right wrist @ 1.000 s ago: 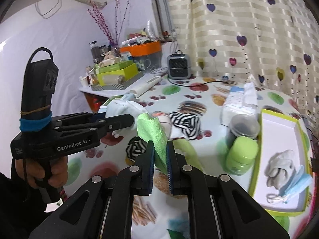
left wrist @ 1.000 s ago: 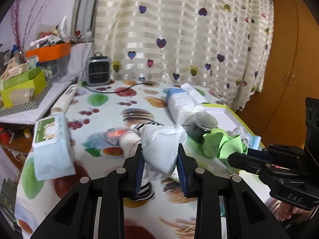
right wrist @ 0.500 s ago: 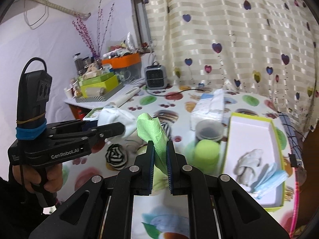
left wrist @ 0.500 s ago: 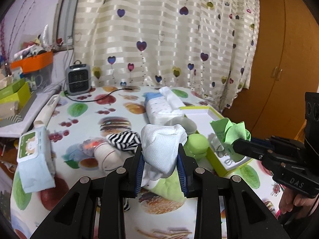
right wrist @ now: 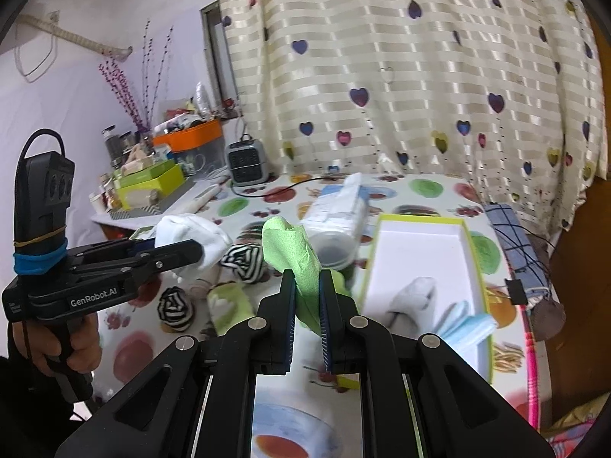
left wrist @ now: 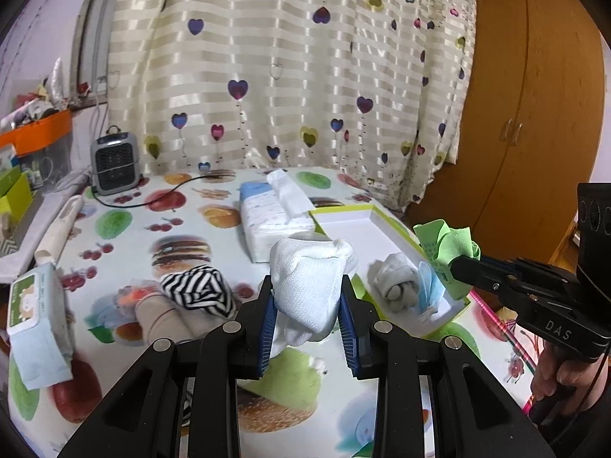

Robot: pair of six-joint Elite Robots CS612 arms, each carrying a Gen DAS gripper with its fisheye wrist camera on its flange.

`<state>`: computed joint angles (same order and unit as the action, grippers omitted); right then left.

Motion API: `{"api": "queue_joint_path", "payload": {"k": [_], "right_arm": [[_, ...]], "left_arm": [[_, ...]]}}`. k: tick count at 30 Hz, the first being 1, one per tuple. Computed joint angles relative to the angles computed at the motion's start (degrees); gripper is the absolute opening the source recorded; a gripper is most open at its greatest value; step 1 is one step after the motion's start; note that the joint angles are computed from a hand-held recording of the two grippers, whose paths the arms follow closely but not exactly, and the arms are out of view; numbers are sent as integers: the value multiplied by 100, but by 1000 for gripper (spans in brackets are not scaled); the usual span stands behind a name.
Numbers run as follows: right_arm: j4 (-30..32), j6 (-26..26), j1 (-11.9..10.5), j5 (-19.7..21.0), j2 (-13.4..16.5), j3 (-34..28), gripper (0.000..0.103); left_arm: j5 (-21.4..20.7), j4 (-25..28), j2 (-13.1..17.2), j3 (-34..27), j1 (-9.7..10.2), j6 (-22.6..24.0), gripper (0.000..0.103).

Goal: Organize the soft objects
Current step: 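Carry both cloths to the white box and release the green towel from the right gripper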

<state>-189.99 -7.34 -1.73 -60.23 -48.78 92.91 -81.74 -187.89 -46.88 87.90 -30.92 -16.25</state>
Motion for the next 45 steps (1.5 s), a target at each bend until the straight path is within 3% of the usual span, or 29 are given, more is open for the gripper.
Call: {"api": "queue_joint_path", "payload": {"k": [19,27,34,40,45], "right_arm": [[283,349,-212,-581,171,-106,12],[608,59,-192,-1045,300,-238,12],[1276,-184,-212,-1120,390,-385,12],[1528,-364,-226,-1050,352,-382,20],[1356,-538,-247,-854,261,-254,41]], "left_arm": [[-485,291,269,-490,-69,253,28],[-631,468,376,-693,-91,330,28],[-765,619,478,-885,-115,437,28],[-933,762,551,-1028,-134,531,29],[-1062,861,622,-1149,-146,608,29]]}}
